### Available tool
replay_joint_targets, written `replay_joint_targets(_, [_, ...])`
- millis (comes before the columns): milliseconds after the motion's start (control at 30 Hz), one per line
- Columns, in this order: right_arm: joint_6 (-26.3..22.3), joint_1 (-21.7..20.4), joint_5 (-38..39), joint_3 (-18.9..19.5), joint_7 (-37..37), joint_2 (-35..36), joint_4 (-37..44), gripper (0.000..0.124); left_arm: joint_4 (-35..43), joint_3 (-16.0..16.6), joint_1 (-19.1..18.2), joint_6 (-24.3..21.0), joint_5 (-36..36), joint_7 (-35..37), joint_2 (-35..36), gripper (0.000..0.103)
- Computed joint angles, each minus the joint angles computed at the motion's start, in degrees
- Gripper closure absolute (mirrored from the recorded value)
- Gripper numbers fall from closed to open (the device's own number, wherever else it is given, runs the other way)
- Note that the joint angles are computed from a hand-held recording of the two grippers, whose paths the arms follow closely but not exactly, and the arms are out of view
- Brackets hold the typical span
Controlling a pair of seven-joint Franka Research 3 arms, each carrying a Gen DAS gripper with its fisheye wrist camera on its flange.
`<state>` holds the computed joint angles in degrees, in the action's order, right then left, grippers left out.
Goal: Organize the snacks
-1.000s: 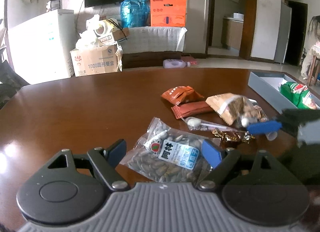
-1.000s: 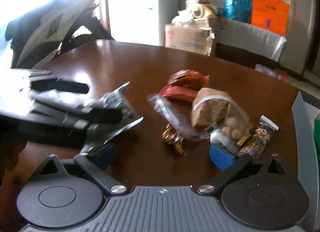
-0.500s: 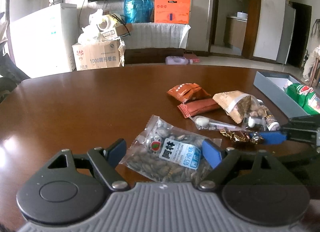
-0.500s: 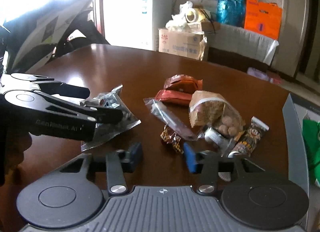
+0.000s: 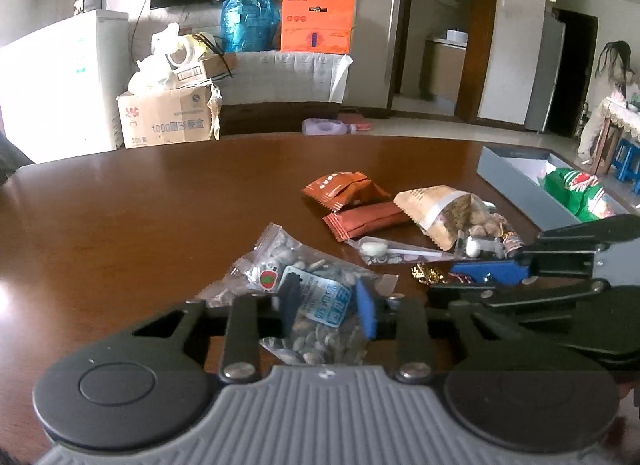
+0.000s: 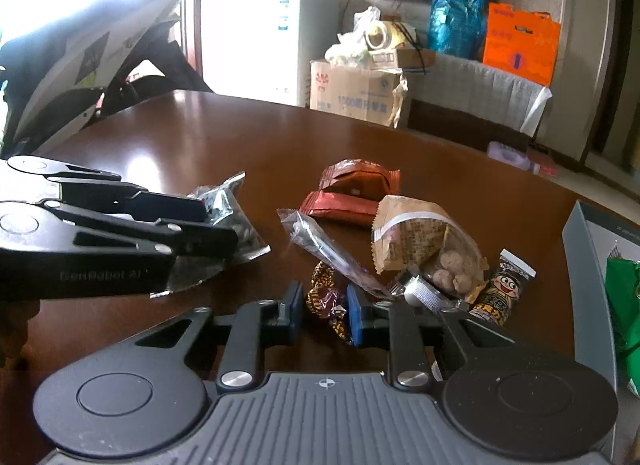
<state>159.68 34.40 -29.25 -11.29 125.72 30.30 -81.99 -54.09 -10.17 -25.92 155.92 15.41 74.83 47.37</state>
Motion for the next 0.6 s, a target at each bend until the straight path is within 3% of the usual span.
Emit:
replay_joint_targets(67, [-0.2,0.0,0.0,0.1,-0.3,-0.2,-0.2,0.099,-0.5,-1.0,0.6,0.5,-0.8,0.6,-0.2,0.093])
replay_joint_targets(200, [-0.3,-0.2,0.4,0.6,-0.9,-0.5,-0.4,0.099,-2.1,-1.3,1.0,1.2,-1.8,0.0,-1.2,0.094])
replay_joint_targets(267, [-0.1,-0.3,0.5,0.7,-1.0,-0.5,-0.5,0.099,-3.2,1.4,-0.5,0.8,-0.3,-3.3,-2.5,0.092])
replay_joint_targets(300, [-0.1,-0.3,0.6,0.7,-1.1,-0.5,-0.5,0.099,-4.5,3.2,-1.5,0.7,1.4,-5.5,-3.6,0.088])
replay_joint_targets(333, [0.0,-0.7,1.3,1.2,-1.6,-0.4,-0.4,0.099,-4.8,4.3,-2.3,0.1,3.0,-6.8,-4.0,0.066])
replay_joint_targets(367, [0.2,-1.0,1.8,1.4,-1.9,-0.4,-0.4,0.099,-5.4,5.5,-3.1,-0.5,4.8,-8.3,-4.6,0.029])
replay_joint_targets(400, [0.4,-1.2,2.3,1.6,-2.2,-0.3,-0.3,0.099,-6.8,7.6,-4.3,0.0,7.7,-10.9,-5.5,0.017])
replay_joint_targets(433, [0.6,-1.3,2.7,1.7,-2.5,-0.2,-0.3,0.099,-9.0,9.8,-5.4,3.0,10.9,-14.2,-6.4,0.013])
replay_joint_targets(467, [0.7,-1.5,3.3,1.9,-2.9,-0.1,-0.1,0.099,-9.4,9.9,-5.2,3.5,12.2,-15.2,-6.6,0.013])
replay_joint_targets(600, [1.3,-1.7,5.0,2.0,-4.0,-0.1,-0.3,0.099,-7.0,6.2,-2.5,2.1,11.3,-14.7,-5.3,0.011])
